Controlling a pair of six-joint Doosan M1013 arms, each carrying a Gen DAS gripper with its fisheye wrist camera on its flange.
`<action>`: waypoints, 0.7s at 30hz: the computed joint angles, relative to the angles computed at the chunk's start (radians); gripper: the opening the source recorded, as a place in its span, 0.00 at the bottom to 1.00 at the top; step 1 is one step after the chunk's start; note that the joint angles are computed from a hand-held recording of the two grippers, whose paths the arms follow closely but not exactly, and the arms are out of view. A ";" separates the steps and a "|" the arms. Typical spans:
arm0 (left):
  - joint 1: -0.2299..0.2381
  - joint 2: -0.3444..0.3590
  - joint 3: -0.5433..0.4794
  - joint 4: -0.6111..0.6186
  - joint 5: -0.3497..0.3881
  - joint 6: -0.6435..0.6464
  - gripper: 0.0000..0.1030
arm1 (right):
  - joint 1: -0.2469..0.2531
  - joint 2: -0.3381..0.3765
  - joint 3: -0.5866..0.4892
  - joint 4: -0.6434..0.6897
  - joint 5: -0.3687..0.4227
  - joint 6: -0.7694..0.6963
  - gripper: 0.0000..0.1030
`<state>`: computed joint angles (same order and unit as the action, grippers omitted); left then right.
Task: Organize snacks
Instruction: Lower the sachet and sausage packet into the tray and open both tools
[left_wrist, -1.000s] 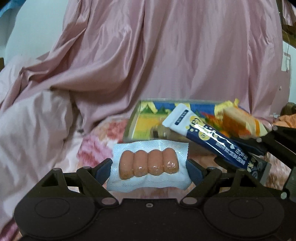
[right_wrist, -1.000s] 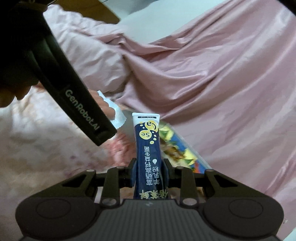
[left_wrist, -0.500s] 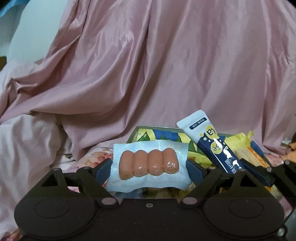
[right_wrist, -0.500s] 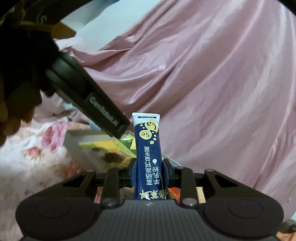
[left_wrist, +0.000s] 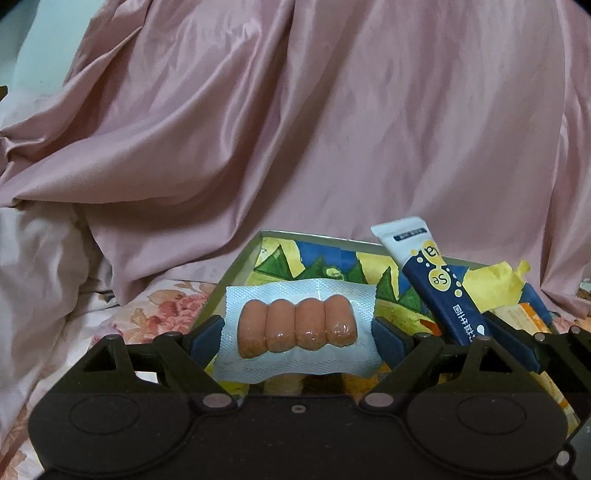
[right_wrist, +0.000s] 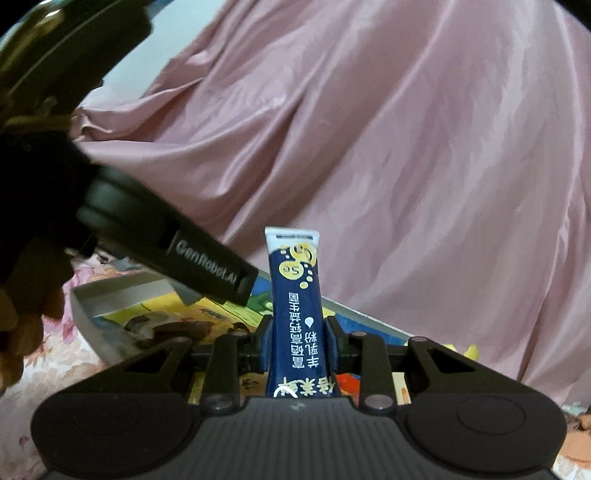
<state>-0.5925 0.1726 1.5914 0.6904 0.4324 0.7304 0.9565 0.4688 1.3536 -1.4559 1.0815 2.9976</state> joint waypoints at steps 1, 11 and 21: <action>0.001 0.003 -0.002 -0.012 0.004 0.008 0.84 | -0.003 -0.001 0.001 0.006 -0.002 0.005 0.31; 0.015 0.016 -0.016 -0.115 0.040 0.030 0.84 | -0.021 -0.007 0.002 0.072 -0.047 0.006 0.31; 0.021 0.023 -0.018 -0.203 0.044 0.083 0.86 | -0.022 -0.011 0.003 0.082 -0.057 0.001 0.32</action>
